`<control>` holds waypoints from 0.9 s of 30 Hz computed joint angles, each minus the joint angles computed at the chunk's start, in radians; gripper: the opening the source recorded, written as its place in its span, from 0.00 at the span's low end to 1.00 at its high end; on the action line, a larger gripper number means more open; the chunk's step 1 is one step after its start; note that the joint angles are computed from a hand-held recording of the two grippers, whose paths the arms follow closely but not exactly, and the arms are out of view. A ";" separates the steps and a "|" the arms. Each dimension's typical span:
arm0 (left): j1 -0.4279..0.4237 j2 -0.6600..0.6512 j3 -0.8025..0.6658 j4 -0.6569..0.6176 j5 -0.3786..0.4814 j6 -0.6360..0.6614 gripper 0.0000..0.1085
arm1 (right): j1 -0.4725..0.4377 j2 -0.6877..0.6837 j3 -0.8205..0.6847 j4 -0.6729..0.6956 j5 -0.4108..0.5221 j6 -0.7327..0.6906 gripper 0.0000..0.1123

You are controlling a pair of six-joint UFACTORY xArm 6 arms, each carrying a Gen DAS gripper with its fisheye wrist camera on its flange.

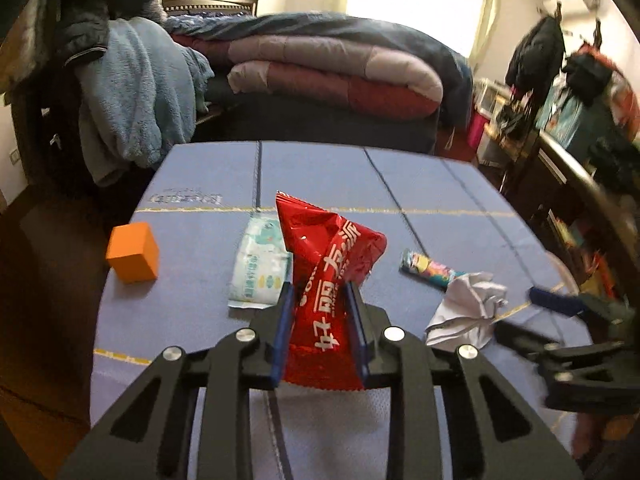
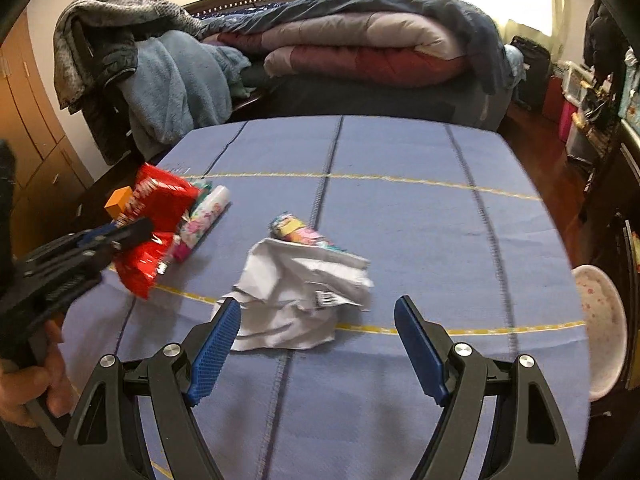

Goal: Collect trash
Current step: 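Grasp the red snack wrapper with the left tool while the right tool approaches the tissue, then grasp the crumpled white tissue with the right tool and lift it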

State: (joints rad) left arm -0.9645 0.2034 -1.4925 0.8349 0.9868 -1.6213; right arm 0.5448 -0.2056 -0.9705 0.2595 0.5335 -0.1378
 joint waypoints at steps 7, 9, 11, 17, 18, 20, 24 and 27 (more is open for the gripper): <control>-0.021 -0.058 0.050 0.041 0.023 -0.060 0.25 | 0.031 0.098 -0.056 -0.016 -0.009 0.079 0.78; -0.022 -0.060 0.053 0.039 0.024 -0.057 0.25 | 0.037 0.114 -0.061 -0.006 -0.032 0.089 0.78; -0.021 -0.064 0.059 0.037 0.022 -0.054 0.25 | 0.040 0.123 -0.069 0.005 -0.035 0.086 0.77; -0.015 -0.053 0.045 0.043 0.000 -0.043 0.25 | 0.038 0.106 -0.061 0.047 -0.032 0.028 0.49; -0.016 -0.050 0.041 0.044 0.001 -0.041 0.25 | 0.039 0.098 -0.052 0.028 -0.040 0.037 0.37; -0.017 -0.044 0.031 0.046 -0.002 -0.036 0.25 | 0.038 0.077 -0.038 0.028 -0.043 0.018 0.08; -0.026 -0.017 -0.013 0.047 0.006 -0.018 0.26 | 0.027 0.051 -0.020 0.030 -0.041 0.006 0.02; -0.034 -0.001 -0.038 0.047 0.019 -0.007 0.26 | 0.018 0.043 -0.016 0.057 -0.039 -0.012 0.02</control>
State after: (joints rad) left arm -0.9983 0.2027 -1.5309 0.8821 1.0061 -1.6283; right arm 0.5626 -0.1624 -0.9861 0.3168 0.4941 -0.1493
